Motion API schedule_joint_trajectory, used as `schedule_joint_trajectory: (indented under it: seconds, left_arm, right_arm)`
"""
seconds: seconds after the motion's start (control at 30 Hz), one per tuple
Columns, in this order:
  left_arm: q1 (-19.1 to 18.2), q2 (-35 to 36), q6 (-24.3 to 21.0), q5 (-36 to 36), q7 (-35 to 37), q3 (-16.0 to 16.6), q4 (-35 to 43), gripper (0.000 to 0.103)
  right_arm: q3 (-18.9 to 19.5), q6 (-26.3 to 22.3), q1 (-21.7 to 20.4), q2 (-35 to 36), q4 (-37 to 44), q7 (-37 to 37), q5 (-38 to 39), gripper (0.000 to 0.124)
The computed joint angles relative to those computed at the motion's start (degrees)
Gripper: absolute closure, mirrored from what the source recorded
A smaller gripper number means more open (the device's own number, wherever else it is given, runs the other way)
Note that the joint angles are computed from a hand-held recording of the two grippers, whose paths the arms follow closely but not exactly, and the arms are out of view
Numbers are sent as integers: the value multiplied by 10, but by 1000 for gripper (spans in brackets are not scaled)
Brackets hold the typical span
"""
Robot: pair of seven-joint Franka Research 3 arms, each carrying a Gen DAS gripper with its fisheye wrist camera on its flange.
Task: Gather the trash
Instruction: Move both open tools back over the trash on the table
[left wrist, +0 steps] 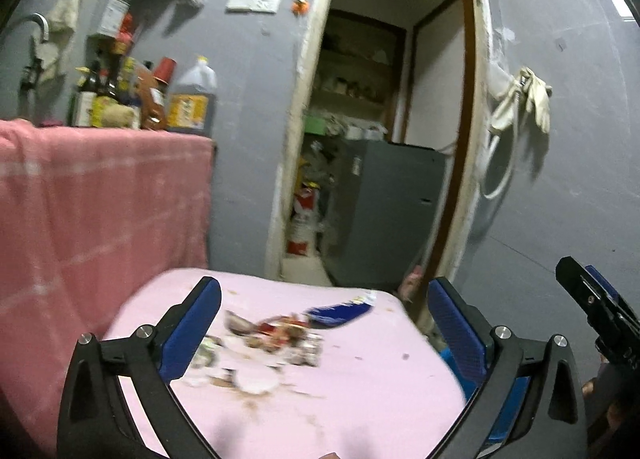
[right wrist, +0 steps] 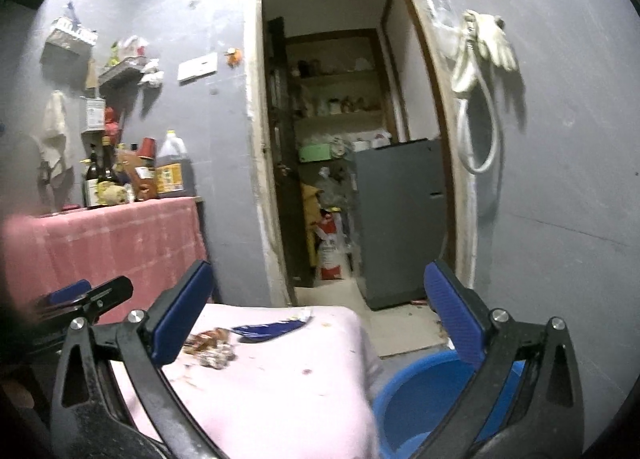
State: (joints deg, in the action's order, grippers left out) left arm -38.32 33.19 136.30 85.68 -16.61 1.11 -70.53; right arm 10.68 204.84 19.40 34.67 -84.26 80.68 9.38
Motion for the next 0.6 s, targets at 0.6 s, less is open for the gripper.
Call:
schedule_joint_trajectory:
  seconds: [0.6]
  left_arm:
    - [61, -163, -138, 107, -112, -74, -276, 2]
  right_arm:
    - [-4, -34, 82, 70, 94, -81, 18, 21]
